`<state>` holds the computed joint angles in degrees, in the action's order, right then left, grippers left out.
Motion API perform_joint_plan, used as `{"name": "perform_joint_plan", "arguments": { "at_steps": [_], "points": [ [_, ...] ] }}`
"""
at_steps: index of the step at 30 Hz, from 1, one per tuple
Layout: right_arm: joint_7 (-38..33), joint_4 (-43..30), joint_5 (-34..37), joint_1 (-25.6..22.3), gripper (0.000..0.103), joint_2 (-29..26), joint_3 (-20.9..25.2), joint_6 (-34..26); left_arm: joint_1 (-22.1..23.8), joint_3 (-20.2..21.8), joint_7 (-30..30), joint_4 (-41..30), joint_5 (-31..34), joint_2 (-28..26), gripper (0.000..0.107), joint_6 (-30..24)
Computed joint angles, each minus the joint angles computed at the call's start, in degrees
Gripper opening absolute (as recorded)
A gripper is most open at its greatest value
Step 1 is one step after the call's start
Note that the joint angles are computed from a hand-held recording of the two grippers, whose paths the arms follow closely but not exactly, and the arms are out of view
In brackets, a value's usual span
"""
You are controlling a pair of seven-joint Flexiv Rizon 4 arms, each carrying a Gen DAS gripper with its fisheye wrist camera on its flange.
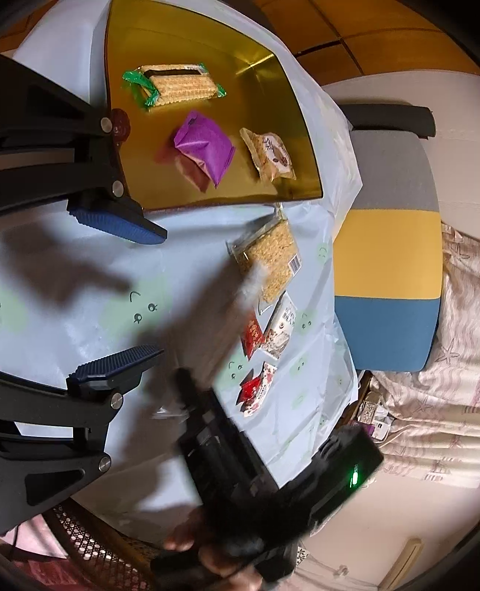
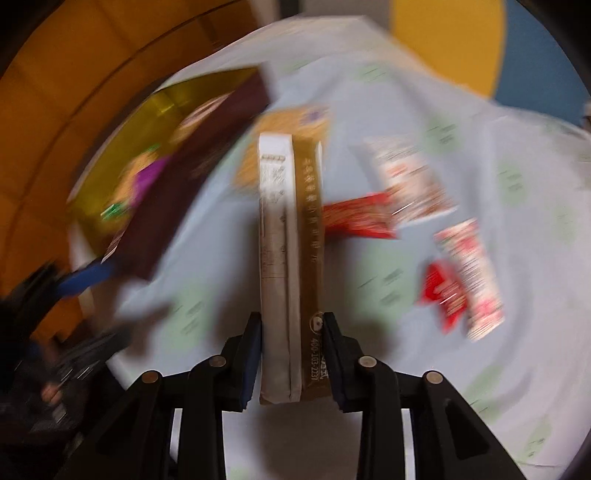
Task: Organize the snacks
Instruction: 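Grasp the white-gold wafer box with the right gripper and set it near the left gripper, then grasp the wafer box with the left gripper while the right gripper grasps a red wrapped candy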
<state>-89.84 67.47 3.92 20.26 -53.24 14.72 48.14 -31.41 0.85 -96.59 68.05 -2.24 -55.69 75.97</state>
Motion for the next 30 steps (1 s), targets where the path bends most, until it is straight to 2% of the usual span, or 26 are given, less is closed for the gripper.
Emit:
{"name": "perform_joint_plan", "arguments": {
  "at_steps": [1,2,3,7,10,11,13,15,16,20,28,30],
  "points": [
    [-2.7,0.0,0.9,-1.2,0.036,0.3,2.2,-2.1,-0.1,0.0,0.1,-0.2,0.0,-0.1,0.058,-0.3],
    [-4.5,1.1,1.1,-1.3,0.043,1.0,2.6,-2.0,-0.1,-0.1,0.3,-0.5,0.1,-0.3,0.058,-0.6],
    [-4.8,2.4,0.7,-0.8,0.046,1.9,1.7,-1.0,-0.1,-0.1,0.5,-0.9,0.1,-0.5,0.058,-1.0],
    [-4.1,4.1,1.7,-1.4,0.046,3.2,0.3,2.9,0.1,-1.0,1.5,-2.7,-0.3,-1.4,0.058,-3.9],
    [4.7,7.5,-1.8,0.9,0.046,4.2,-6.3,10.2,-0.2,-1.0,1.2,-4.1,-0.4,-2.1,0.058,-5.9],
    [9.6,9.1,-3.5,2.3,0.046,4.3,-9.7,13.5,-0.2,-1.1,1.1,-4.5,-0.3,-2.3,0.058,-6.3],
    [16.3,10.5,-3.7,2.6,0.046,4.0,-12.7,17.9,0.0,-2.0,1.5,-5.9,-0.8,-3.0,0.058,-7.9],
    [24.3,13.4,-7.1,5.4,0.046,4.7,-18.8,20.3,0.1,-2.7,1.3,-8.2,-1.6,-4.3,0.058,-9.9],
    [26.7,13.9,-7.8,5.7,0.046,4.8,-20.0,21.4,0.0,-2.6,1.0,-9.3,-1.8,-4.9,0.058,-10.8],
    [32.4,14.5,-9.8,5.2,0.046,4.9,-20.6,21.6,-0.4,-2.5,-1.1,-14.8,-2.5,-7.9,0.058,-15.2],
    [34.5,16.4,-16.2,2.1,0.046,6.2,-17.4,21.5,-0.4,-2.0,-5.8,-26.1,-2.9,-13.4,0.06,-22.8],
    [35.5,16.8,-18.1,2.0,0.046,6.4,-17.1,21.3,-0.8,-1.2,-6.6,-32.1,-2.6,-16.4,0.06,-26.5]
  ]
}}
